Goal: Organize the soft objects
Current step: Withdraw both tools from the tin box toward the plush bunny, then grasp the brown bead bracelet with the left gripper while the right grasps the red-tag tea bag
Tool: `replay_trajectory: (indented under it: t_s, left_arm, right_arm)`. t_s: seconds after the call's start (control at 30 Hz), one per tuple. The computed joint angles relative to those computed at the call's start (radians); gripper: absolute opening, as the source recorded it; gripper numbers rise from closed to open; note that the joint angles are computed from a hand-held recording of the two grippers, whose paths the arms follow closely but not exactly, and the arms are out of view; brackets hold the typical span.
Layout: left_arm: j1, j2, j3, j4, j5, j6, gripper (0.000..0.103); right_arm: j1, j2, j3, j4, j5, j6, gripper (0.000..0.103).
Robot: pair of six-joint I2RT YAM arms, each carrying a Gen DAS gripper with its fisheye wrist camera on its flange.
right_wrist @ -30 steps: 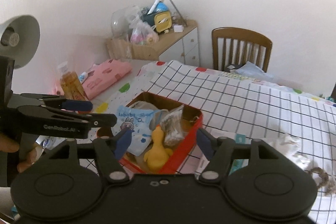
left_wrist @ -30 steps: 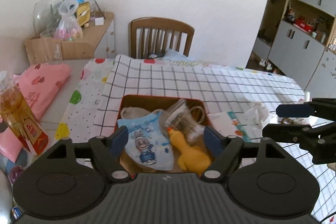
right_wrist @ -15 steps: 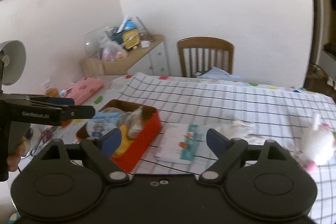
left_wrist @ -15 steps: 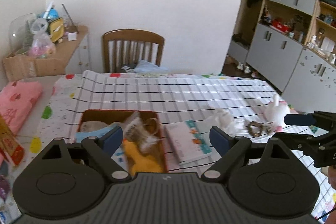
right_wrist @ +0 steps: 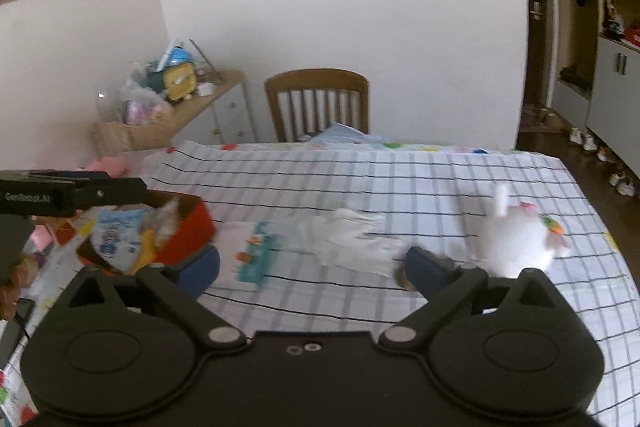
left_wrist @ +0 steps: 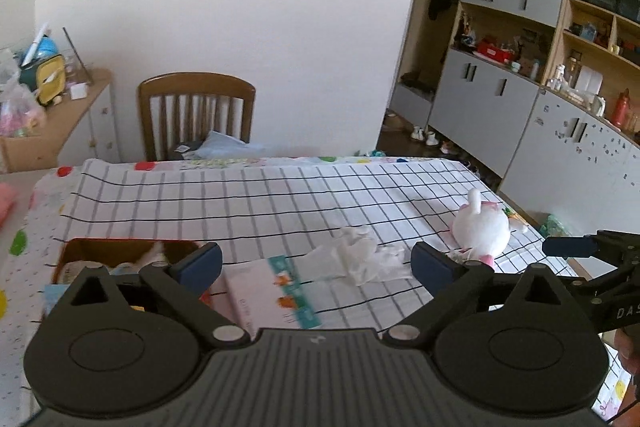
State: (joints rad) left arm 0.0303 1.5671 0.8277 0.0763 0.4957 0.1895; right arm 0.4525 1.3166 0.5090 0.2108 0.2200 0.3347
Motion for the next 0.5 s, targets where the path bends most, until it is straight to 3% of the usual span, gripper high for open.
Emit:
replay_trajectory:
  t_s: [0.33,0.5]
  left_arm:
    - [-0.206,0.153,0.057,0.086,-0.092,-0.053,0.101]
    - [-0.286,0.265,0.108,0.131,-0.107,-0.045,0.101]
  right_arm:
    - [-0.214,0.041,-0.07,0.064,-0.074,-0.089,0.099]
    - [-0.339,0.113,-0.063,0.099,-0.131,-0.132,0.092]
